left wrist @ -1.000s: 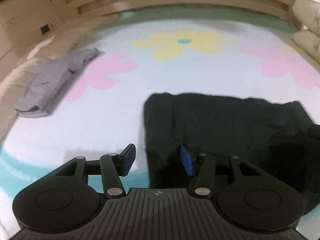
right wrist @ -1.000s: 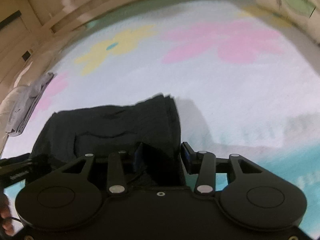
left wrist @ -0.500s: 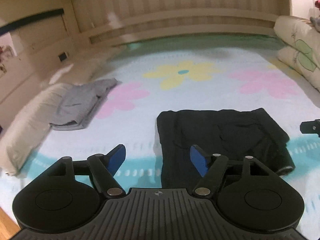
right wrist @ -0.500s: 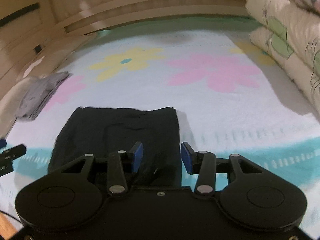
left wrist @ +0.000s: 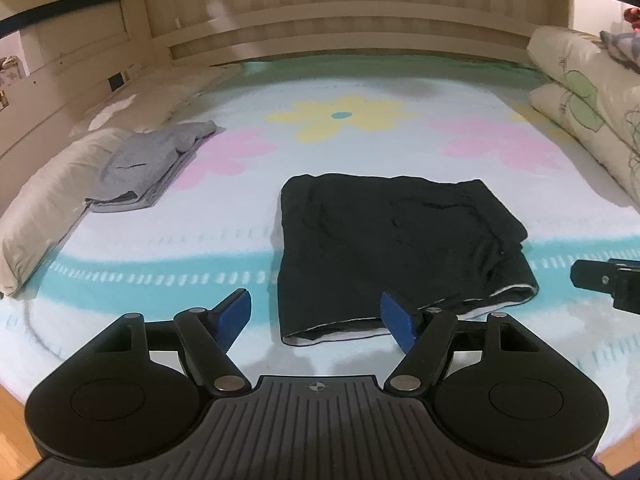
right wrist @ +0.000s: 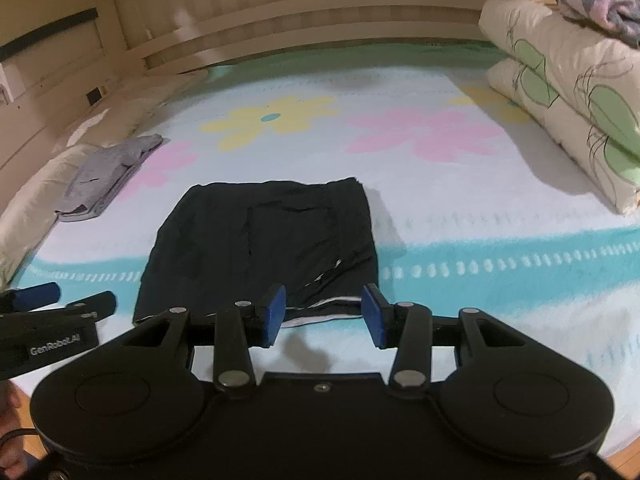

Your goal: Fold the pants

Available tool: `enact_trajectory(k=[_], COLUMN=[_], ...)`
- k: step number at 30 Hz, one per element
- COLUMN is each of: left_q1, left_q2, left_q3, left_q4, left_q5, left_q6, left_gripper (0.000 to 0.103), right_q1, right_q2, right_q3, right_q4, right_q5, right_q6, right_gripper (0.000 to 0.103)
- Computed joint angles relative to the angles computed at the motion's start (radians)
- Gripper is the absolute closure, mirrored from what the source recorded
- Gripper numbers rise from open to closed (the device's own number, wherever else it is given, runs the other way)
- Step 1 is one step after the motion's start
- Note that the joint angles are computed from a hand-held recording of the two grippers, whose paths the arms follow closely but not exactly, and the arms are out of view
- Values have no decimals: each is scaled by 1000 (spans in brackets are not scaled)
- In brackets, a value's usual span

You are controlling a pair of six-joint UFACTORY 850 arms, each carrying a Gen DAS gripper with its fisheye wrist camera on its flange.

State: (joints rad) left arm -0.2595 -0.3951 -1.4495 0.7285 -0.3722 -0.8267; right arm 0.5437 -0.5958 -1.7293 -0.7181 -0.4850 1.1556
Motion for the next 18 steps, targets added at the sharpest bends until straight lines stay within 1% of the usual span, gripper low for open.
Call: enact_trajectory(k=[2, 5, 7, 10, 15, 18], left_q1=[-3, 1, 4, 3, 5, 5], left_q2=[-7, -14, -23, -30, -28, -28], left_q3=[-2, -9, -19, -27, -25, -26], left_q4=[2, -100, -160, -175, -186, -193], left_q5=[-6, -2, -8, -24, -26, -29], left_q6=[-10, 72, 121, 130, 144, 151], left_gripper=[33, 33, 33, 33, 33, 33], right_q1=[2, 5, 7, 12, 21, 21], right_q2=[7, 5, -2, -17, -30, -34], right_q3=[14, 18, 10, -7, -18, -24], right_q4=[-17, -29, -18, -18, -45, -30], right_q5=[2, -4, -11, -30, -56, -67], right_q6=[23, 47, 38, 31, 44, 32], right_gripper=[51, 50, 48, 47, 47, 47])
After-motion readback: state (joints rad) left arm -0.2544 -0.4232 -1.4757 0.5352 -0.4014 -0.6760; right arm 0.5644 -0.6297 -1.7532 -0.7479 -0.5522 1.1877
